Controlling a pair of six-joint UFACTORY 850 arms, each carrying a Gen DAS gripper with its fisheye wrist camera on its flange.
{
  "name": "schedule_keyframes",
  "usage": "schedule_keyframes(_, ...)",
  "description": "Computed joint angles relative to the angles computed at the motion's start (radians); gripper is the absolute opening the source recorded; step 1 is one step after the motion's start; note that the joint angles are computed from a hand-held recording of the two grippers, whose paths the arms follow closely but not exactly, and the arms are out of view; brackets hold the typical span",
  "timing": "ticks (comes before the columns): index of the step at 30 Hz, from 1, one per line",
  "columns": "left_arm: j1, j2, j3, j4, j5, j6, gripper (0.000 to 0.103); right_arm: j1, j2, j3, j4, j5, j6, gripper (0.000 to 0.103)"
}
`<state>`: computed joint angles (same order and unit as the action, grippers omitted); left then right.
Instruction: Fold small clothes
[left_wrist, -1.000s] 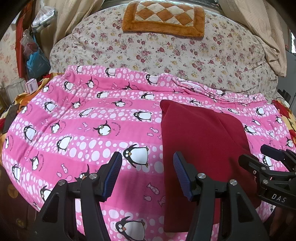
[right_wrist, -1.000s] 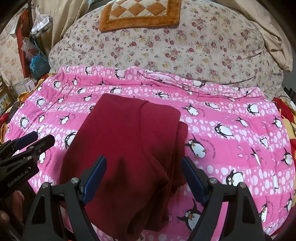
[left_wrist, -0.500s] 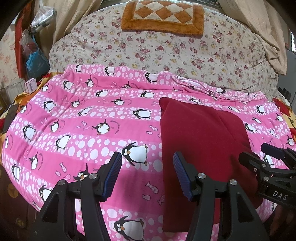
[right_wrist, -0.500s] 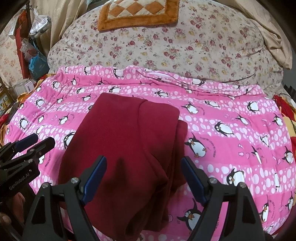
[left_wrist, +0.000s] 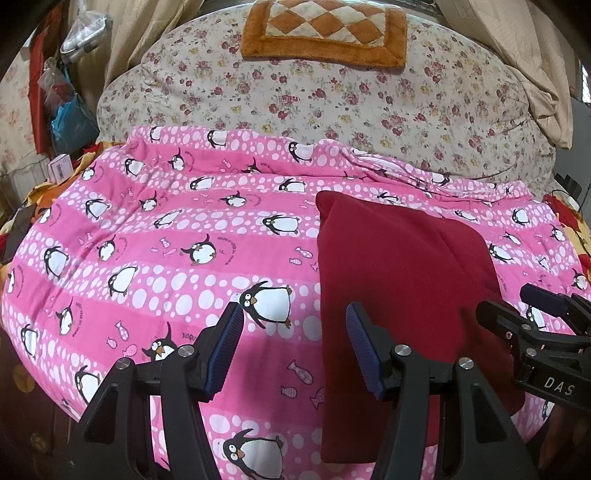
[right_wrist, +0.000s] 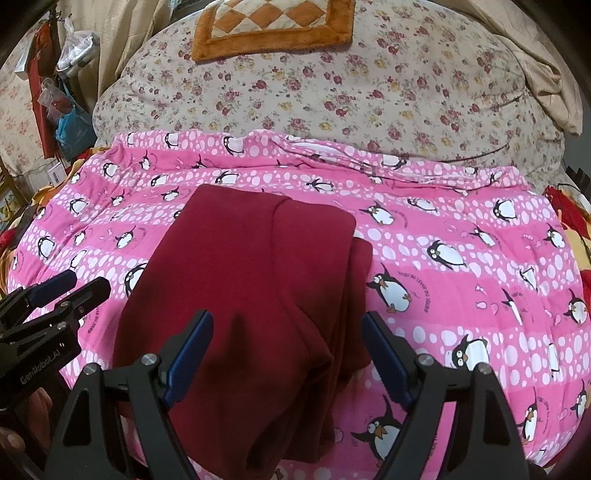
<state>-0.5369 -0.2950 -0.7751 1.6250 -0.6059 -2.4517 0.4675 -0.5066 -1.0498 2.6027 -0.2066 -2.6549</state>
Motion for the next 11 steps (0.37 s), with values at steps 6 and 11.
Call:
schedule_keyframes(6,0.000,-0.003,0.000,0.004,-0.006,-0.007,0.038,-0.001,-0.005,-0.002,0.003,0.003,0.005,0.085)
schedule_keyframes(11,0.015,0.009,0.021,0.073,0.001,-0.077,0.038,-0.001,-0.005,-0.003,-0.008,0.002,0.015,0.085)
